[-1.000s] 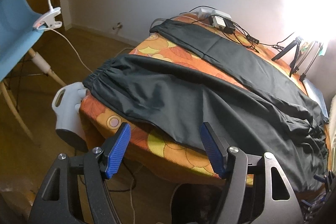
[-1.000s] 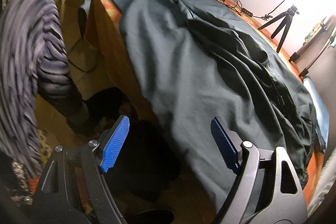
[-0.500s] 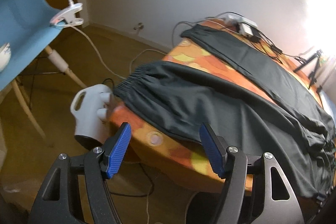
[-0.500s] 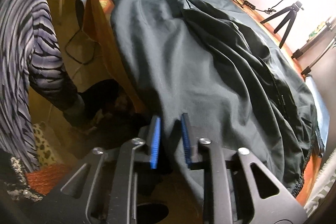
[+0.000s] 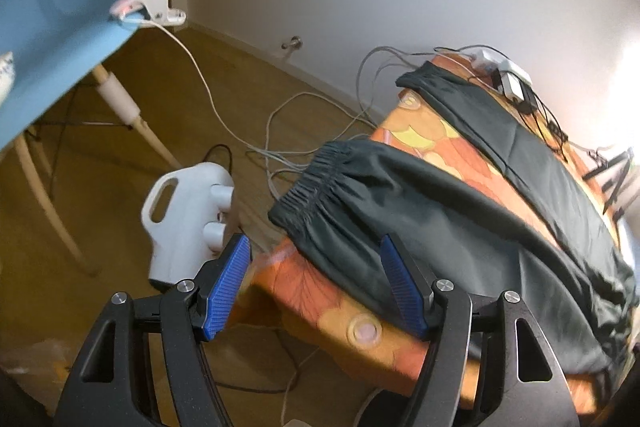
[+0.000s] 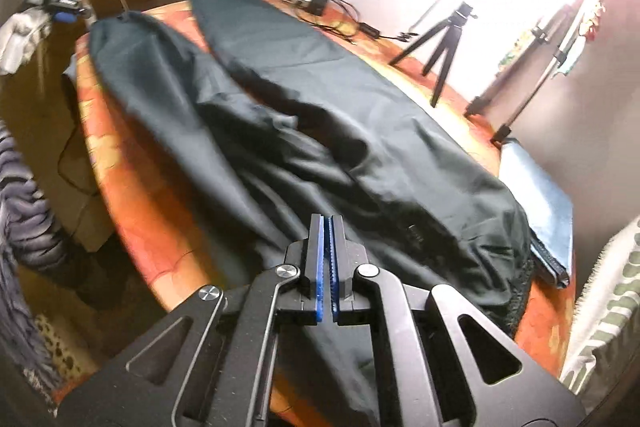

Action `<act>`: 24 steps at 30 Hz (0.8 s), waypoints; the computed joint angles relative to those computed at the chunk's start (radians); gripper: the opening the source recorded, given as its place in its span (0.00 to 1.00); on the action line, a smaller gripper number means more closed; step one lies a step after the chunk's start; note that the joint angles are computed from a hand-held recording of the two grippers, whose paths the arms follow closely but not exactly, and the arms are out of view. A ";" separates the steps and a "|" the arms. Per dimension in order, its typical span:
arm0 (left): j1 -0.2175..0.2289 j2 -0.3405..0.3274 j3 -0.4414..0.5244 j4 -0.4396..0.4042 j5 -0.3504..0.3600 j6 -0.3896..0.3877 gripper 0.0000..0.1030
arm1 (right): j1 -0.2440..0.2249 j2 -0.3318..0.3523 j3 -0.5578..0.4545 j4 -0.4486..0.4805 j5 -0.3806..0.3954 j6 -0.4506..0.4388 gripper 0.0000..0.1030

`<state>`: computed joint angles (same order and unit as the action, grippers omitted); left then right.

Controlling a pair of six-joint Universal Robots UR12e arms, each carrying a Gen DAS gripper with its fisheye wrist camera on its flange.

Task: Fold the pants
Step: 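Move both tools toward the trousers' waistband and leg ends, then grasp the waistband with the left tool while the right tool grasps a leg hem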

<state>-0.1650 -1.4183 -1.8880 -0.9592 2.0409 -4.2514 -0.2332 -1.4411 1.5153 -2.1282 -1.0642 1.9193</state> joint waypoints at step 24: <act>0.110 0.019 -0.109 0.182 -0.179 -0.110 0.61 | 0.017 0.056 -0.058 0.257 -0.044 -0.083 0.60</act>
